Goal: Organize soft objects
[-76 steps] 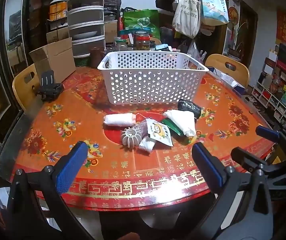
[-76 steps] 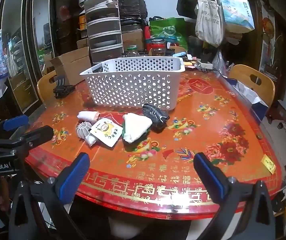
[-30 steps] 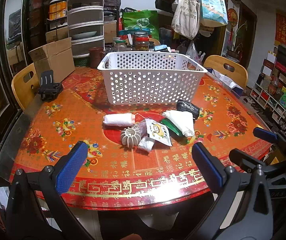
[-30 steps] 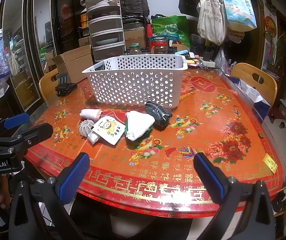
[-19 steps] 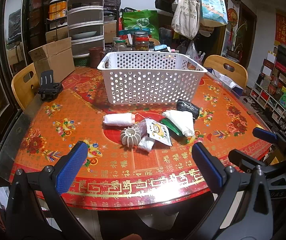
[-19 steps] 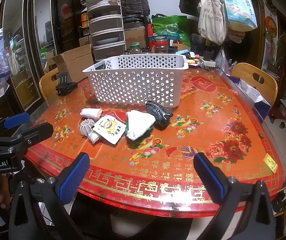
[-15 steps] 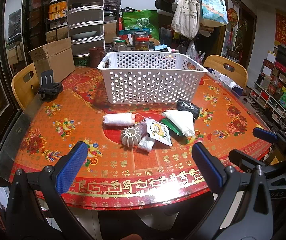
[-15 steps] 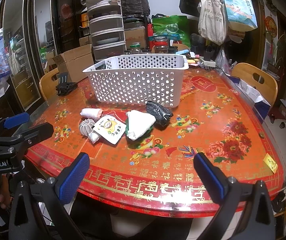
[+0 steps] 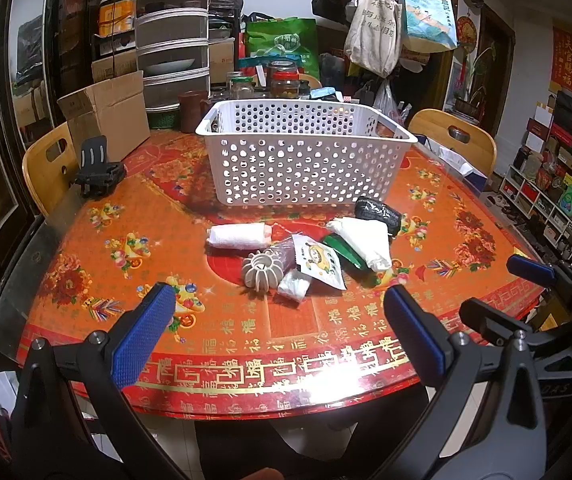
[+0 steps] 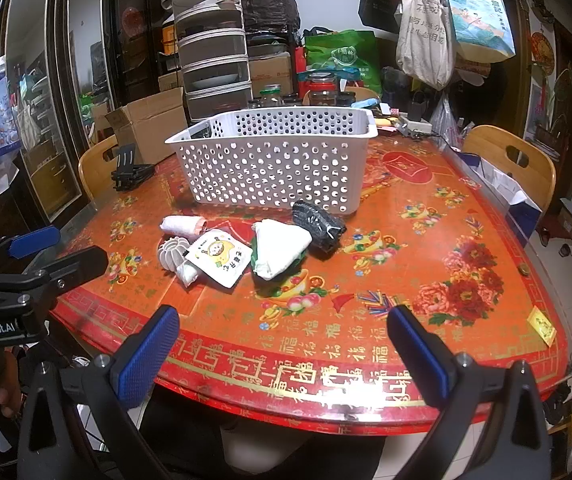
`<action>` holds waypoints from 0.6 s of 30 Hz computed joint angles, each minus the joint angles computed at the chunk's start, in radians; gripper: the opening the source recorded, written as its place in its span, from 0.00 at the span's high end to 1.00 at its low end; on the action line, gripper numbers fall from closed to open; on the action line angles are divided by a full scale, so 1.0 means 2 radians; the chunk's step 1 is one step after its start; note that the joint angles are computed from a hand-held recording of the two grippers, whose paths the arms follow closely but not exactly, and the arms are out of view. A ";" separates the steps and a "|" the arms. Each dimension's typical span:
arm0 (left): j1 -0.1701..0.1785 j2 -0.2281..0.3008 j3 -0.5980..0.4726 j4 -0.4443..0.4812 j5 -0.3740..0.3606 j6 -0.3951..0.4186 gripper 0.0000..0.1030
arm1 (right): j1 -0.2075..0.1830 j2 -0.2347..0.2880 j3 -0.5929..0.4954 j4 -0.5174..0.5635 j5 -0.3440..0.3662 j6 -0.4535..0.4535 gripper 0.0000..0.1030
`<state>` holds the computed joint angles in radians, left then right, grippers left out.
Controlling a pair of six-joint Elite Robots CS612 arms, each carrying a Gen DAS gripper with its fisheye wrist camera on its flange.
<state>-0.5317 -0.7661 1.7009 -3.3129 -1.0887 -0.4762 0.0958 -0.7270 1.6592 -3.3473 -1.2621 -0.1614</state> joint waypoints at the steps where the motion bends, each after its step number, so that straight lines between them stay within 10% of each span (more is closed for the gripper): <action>1: 0.000 0.001 -0.001 0.001 0.001 -0.001 0.00 | 0.000 0.000 0.000 0.000 0.000 0.000 0.00; 8: 0.007 0.024 -0.011 -0.036 0.016 0.010 0.00 | -0.001 0.012 -0.014 0.004 0.014 0.011 0.00; 18: 0.039 0.058 -0.057 0.056 -0.043 -0.021 0.00 | -0.002 0.043 -0.062 0.055 0.036 0.010 0.02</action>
